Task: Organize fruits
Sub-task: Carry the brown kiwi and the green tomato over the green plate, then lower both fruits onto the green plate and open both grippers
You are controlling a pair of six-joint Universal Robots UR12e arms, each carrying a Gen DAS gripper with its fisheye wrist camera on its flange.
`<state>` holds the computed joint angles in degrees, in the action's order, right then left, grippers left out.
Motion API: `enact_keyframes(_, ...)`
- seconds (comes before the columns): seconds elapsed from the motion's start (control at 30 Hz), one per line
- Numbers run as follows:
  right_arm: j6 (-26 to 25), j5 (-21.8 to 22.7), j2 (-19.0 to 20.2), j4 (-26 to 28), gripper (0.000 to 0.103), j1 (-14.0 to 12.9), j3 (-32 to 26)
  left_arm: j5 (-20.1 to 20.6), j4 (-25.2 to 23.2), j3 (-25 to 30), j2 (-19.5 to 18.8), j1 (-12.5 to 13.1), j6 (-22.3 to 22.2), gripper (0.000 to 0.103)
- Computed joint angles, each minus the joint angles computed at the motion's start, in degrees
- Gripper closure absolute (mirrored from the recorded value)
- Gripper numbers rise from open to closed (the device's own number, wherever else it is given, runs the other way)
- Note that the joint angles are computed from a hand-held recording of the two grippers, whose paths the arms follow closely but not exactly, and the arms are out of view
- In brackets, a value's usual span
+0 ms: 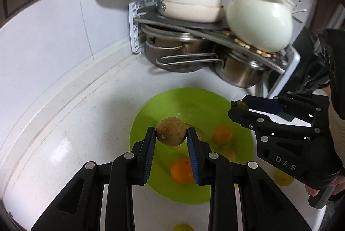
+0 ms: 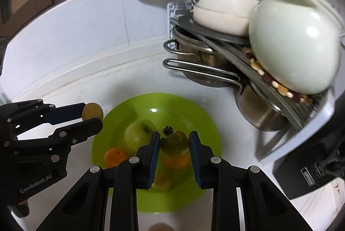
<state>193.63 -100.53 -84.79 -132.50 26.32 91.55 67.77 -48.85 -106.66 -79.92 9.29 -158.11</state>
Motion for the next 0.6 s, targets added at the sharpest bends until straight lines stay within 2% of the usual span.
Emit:
enact_keyframes(0.27, -0.8, 1.4, 2.8, 2.1, 0.074, -0.9, -2.3, 1.2, -2.2, 2.6, -4.1, -0.9, 0.2, 0.073)
enact_keyframes(0.6, 0.2, 3.0, 4.6, 3.1, 0.074, -1.5, -3.2, 0.6, -4.0, 4.3, -6.6, -1.4, 0.5, 0.073)
